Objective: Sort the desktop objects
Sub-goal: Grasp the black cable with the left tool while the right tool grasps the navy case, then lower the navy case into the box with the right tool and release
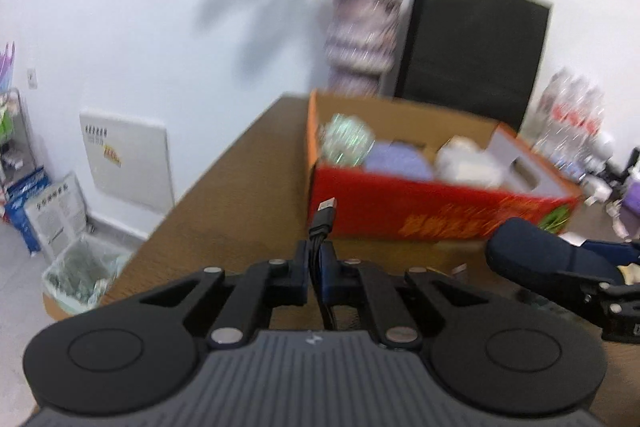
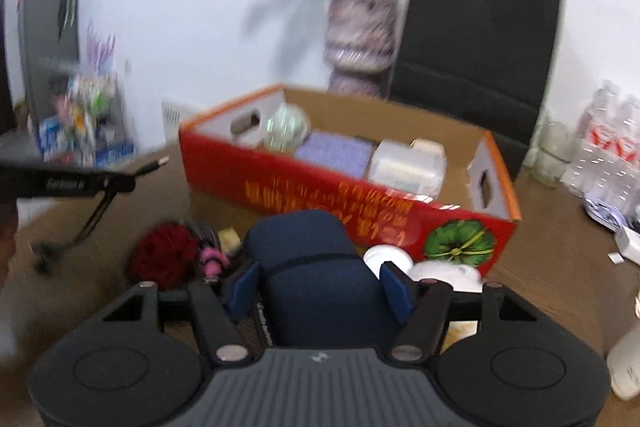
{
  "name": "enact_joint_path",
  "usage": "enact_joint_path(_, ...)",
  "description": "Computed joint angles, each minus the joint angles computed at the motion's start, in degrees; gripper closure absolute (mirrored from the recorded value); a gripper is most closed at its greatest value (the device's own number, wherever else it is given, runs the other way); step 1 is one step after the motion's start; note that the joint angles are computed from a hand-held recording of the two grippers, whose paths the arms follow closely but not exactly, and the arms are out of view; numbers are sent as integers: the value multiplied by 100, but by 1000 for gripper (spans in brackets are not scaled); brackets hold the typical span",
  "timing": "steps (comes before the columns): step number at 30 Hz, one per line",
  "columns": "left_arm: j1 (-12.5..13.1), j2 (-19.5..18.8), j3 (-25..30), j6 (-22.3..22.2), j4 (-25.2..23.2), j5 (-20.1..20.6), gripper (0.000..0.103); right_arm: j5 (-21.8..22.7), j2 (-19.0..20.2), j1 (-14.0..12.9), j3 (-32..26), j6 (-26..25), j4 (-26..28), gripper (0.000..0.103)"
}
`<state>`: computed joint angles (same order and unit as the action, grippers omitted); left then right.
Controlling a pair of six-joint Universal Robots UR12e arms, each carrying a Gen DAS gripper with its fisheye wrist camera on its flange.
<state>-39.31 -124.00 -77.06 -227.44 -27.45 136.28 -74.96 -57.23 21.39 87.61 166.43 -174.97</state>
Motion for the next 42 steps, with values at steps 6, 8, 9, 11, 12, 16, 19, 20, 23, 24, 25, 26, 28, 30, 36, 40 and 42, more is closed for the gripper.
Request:
enact_joint_path(6,-129,43,41,538,1019,-5,98,156,-305,-142,402,865,-840,38)
enact_joint_path(8,-148,18,109,714,1219,1,98,206,-371,-190,458,1088,-969,38)
enact_joint_path(9,-147,0,147,777,1283,-18,99,228,-396,-213,478,1172,-1016,38)
enact_joint_path(11,-121,-34,255,823,1307,-108,100,213,-403,-233,461,1268,-1073,38)
enact_joint_path(12,-100,-72,334,869,1320,-127,100,172,-400,-233,431,1301,-1061,38)
enact_joint_path(16,-6,-164,655,1222,1474,-218,100,110,-298,-217,184,1434,-969,38)
enact_joint_path(19,62,-217,903,1761,1705,-351,100,188,-198,-211,-94,1491,-870,38)
enact_joint_path(20,97,-257,1030,1896,1658,-361,100,192,-156,-200,-204,1487,-840,38)
enact_joint_path(23,274,-363,1433,1778,1007,-495,100,240,68,-170,-694,1614,-665,38)
enact_joint_path(24,351,-402,1570,1752,778,-618,100,224,168,-146,-911,1680,-524,38)
enact_joint_path(25,427,-455,1739,1604,474,-724,100,219,263,-123,-1108,1726,-399,38)
enact_joint_path(26,505,-521,1915,1536,171,-843,100,210,379,-97,-1333,1747,-253,38)
enact_joint_path(28,671,-702,2309,1367,-455,-1120,100,46,626,-22,-1806,1840,144,38)
enact_joint_path(30,835,-921,2696,1277,-1106,-1405,100,-173,911,68,-2310,1797,550,38)
enact_joint_path(36,1167,-1376,3196,1165,-2108,-2181,99,-600,1715,209,-3601,1819,1897,38)
enact_joint_path(40,1307,-1370,3046,1064,-2286,-2749,89,-754,2193,256,-4381,1942,2637,38)
enact_joint_path(42,1345,-1266,2812,980,-2159,-2779,76,-744,2373,263,-4684,1939,2931,38)
